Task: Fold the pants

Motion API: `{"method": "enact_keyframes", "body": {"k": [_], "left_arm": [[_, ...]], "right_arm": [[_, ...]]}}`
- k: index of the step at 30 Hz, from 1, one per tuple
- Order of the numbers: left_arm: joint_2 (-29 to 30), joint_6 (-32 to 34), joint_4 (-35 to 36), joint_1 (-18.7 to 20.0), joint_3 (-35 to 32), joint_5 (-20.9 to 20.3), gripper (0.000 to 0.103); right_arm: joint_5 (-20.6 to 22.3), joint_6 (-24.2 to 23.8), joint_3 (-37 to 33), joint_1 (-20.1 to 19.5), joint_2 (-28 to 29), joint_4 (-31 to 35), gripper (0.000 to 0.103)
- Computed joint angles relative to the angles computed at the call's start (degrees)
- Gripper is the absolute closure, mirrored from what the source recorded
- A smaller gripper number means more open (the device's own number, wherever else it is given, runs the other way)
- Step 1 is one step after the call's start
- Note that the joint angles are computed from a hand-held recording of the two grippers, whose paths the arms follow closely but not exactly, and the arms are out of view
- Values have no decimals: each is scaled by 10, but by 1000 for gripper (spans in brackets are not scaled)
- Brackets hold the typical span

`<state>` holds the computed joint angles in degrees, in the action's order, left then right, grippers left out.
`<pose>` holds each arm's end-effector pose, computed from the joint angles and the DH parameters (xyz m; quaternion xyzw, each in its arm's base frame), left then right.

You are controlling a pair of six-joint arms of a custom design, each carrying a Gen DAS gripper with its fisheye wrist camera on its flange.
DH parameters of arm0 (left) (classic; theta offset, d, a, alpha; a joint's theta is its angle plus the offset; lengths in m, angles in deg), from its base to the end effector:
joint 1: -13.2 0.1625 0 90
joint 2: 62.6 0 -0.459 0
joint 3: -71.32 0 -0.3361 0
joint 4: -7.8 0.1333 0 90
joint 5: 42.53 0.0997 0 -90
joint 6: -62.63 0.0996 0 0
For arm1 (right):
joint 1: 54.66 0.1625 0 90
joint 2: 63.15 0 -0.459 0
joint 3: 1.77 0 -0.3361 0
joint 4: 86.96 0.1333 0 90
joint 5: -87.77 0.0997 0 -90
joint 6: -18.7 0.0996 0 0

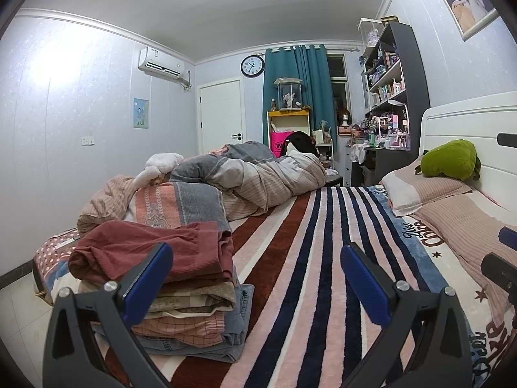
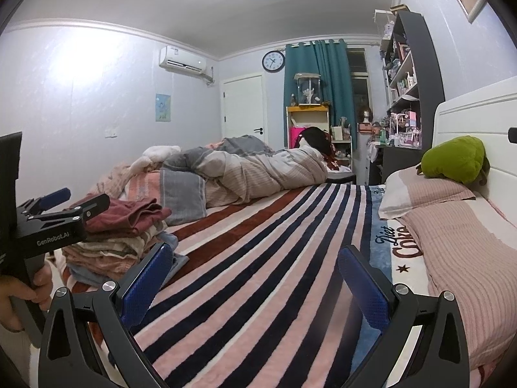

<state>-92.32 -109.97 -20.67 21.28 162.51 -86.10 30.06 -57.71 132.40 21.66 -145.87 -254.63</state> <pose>-0.4140 -0.2663 0.0485 -0.0684 0.5546 -0.6387 0.5289 0.0880 -0.4272 0.3235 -0.5408 0.7660 -0.3456 0.0372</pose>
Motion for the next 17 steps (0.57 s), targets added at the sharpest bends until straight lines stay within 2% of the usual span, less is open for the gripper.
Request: {"method": "enact_keyframes", "body": {"k": [17], "left_arm": [[3,5,-2,-3,-4,4,1]], "right_arm": [[0,0,-2,-1,1,0,1]]}}
